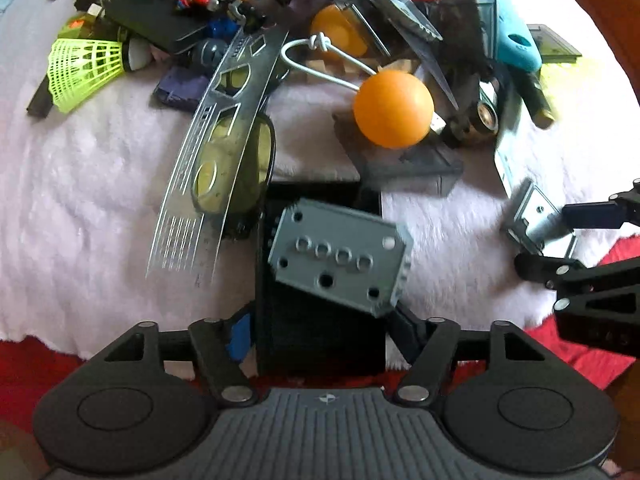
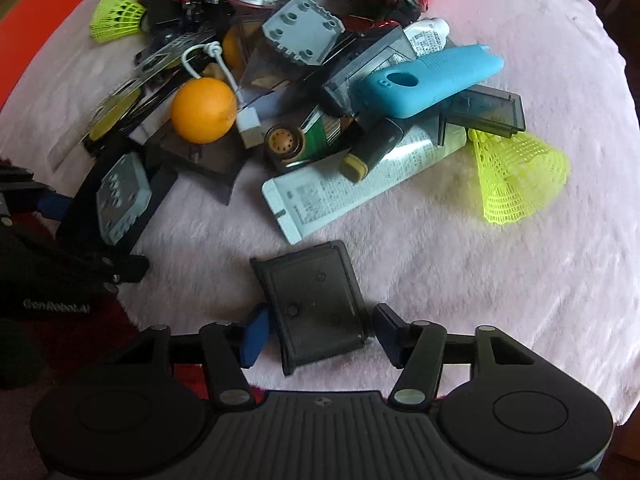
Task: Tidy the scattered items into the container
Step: 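Grasp a black case with the left gripper while the right grasps a dark translucent card case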
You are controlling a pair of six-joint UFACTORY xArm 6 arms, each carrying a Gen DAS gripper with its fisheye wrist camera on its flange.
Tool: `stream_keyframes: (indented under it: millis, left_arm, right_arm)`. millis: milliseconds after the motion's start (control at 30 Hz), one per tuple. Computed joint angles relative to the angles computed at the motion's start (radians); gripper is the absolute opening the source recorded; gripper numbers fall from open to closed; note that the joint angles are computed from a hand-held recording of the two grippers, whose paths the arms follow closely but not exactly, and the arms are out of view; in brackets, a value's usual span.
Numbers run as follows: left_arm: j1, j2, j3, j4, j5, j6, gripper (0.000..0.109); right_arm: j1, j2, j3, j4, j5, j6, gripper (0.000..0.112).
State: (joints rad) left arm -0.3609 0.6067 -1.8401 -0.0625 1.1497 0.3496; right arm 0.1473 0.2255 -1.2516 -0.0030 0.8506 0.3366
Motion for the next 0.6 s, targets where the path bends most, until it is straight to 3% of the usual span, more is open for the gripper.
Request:
stream_keyframes:
  millis: [100, 167, 300, 433, 533, 600]
  left_arm:
    - [0.006, -0.028, 0.033, -0.021, -0.01, 0.042, 0.059]
    - [0.015, -0.044, 0.045, -0.046, -0.001, 0.067, 0.059]
    - [0.073, -0.012, -0.075, -0.217, 0.16, 0.034, 0.059]
    - [0.176, 0.126, -0.298, -0.555, 0.37, -0.16, 0.059]
    - [0.196, 0.177, -0.283, -0.678, 0.414, -0.342, 0.059]
    - [0.196, 0.154, -0.255, -0.72, 0.407, -0.359, 0.059]
  right_arm:
    - [0.0, 0.038, -0.045, -0.01, 0.019, -0.004, 0.067]
    - [0.001, 0.043, -0.059, -0.017, 0.031, -0.004, 0.061]
    - [-0.008, 0.028, -0.057, 0.008, 0.03, -0.003, 0.057]
    - [-0.025, 0.011, -0.04, 0.052, 0.014, 0.011, 0.057]
    - [-0.026, 0.004, -0.024, 0.053, 0.006, 0.021, 0.057]
    - [-0.024, -0.01, -0.001, 0.052, -0.003, 0.028, 0.057]
